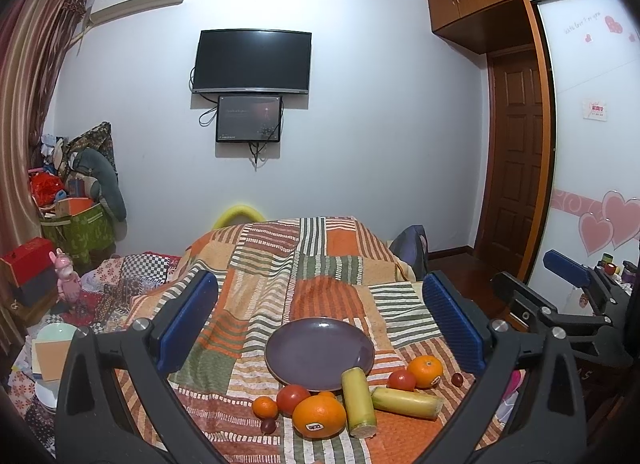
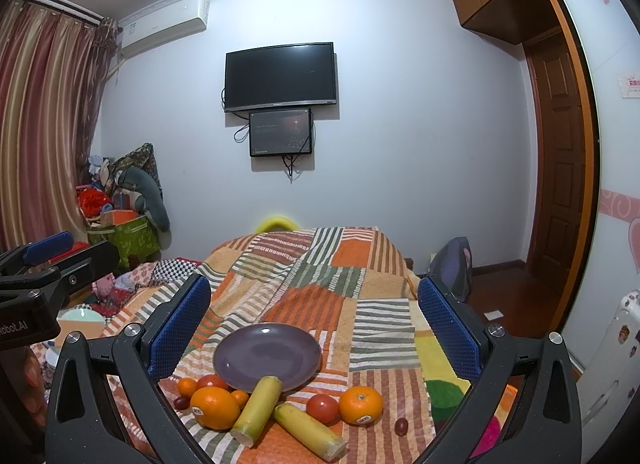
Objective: Organize fruits
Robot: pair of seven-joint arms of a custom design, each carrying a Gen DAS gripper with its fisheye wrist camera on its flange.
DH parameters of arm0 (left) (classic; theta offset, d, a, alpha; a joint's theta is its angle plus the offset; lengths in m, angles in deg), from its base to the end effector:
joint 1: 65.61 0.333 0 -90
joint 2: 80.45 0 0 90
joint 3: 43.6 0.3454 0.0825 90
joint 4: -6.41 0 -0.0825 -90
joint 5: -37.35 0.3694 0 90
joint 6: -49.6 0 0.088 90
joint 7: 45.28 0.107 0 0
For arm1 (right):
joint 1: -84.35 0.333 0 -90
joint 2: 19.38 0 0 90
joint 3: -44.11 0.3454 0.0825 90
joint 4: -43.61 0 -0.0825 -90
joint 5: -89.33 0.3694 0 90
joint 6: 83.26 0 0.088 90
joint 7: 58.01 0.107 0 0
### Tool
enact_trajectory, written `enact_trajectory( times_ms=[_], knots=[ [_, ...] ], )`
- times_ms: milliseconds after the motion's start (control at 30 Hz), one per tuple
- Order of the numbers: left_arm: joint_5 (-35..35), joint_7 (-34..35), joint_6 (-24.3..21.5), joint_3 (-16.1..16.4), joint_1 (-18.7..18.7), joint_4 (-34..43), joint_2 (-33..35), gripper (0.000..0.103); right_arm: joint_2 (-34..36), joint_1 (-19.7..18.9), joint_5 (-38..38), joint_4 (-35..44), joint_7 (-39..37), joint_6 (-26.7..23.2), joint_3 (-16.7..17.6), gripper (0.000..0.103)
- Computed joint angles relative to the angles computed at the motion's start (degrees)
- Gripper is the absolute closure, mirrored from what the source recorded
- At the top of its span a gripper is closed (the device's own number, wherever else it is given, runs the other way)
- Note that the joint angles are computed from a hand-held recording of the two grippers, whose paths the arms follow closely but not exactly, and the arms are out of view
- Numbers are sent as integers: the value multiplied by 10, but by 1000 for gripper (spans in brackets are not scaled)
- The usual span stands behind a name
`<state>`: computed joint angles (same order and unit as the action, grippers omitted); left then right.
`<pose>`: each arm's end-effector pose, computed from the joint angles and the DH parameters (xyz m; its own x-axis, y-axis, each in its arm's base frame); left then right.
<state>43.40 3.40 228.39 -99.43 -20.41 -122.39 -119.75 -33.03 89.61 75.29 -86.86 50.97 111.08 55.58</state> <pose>0.4213 -0.2408 0.6641 0.0930 -0.9946 0.0461 -0.2189 -0.0656 -0.9735 0.4572 0.1785 0.6510 0.3174 -0.9465 -0.0578 -0.2361 -0.0198 -0.9715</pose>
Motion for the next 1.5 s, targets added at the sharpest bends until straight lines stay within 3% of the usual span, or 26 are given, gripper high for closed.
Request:
enact_trajectory(
  times_ms=[933,1100,1367,1500],
  knots=[
    [2,-3,-1,-1,0,0,0,0,-2,2,-2,1,1,-1,-1,0],
    [3,-3,-1,-1,1,1,0,0,0,22,-10,7,4,-6,-22,0],
    [7,1,-11,4,-11,6,19,0,4,28,-19,13,8,-10,-27,0],
    [16,-2,-23,1,-10,14,31,0,8,59,-30,13,13,-11,-59,0]
  ],
)
